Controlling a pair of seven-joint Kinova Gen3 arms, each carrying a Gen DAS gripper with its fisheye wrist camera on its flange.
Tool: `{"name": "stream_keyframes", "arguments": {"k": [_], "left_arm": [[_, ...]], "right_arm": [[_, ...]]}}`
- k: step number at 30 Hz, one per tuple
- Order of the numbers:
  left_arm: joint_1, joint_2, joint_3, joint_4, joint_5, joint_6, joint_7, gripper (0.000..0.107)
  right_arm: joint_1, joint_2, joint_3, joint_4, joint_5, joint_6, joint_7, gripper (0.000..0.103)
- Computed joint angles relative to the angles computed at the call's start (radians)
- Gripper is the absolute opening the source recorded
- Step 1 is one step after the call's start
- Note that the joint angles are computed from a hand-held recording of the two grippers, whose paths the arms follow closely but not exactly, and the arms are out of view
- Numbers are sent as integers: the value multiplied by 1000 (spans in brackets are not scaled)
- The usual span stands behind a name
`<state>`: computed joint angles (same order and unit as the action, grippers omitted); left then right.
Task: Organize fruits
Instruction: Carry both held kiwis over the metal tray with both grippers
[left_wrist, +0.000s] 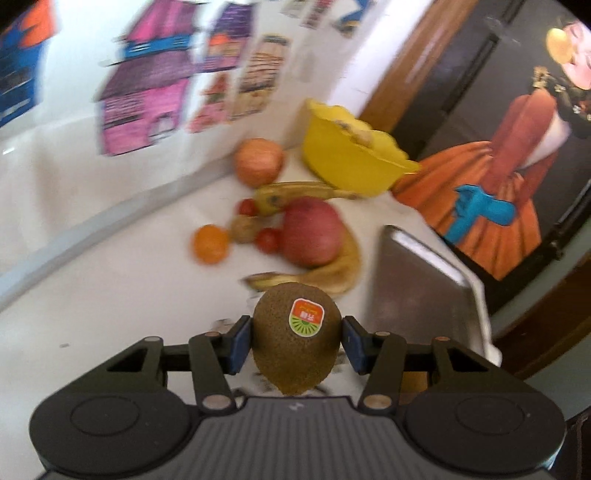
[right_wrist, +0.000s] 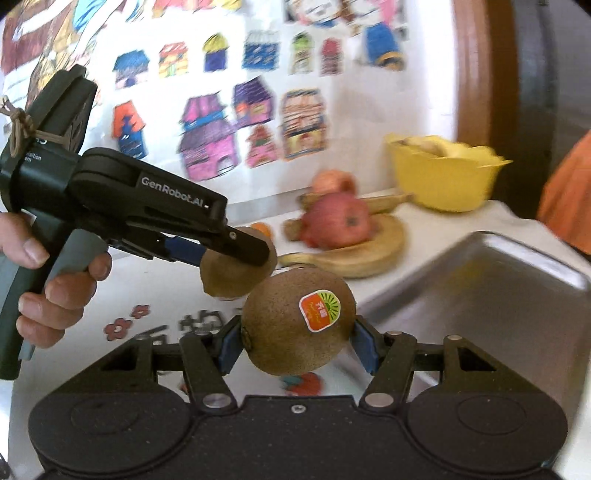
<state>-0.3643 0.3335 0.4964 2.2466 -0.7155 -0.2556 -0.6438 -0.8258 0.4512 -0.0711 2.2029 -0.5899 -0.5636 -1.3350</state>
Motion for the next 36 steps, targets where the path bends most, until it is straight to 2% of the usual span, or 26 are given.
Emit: {"name": "stream_keyframes", "arguments": {"k": [6,10,14,19,26,31,36], "left_arm": [[61,72,40,-104,19,22,-14,56],[149,140,17,-176,92,24,-97,56],[159,223,89,-270,114,104,-135,56],[231,280,70,-358,187,179,-189,56],[324,312,-11,-425,300,191,-261,56],[345,341,-16,-470,373,209,-309,56],[387,352,-57,-494,444,208,-362,56]], "right_arm": [[-42,-45,60,65,-191,-76,113,63],[-14,-36,67,57,-322,-91,182,63],[32,-10,79,25,-426,-65,236,63],[96,25,79,-14,-427,-20,240,63],[98,74,112,-72,-465,4,282,63],[113,99,123,-106,-475,20,295,63],[126,120,130,-130,-482,25,299,63]]}}
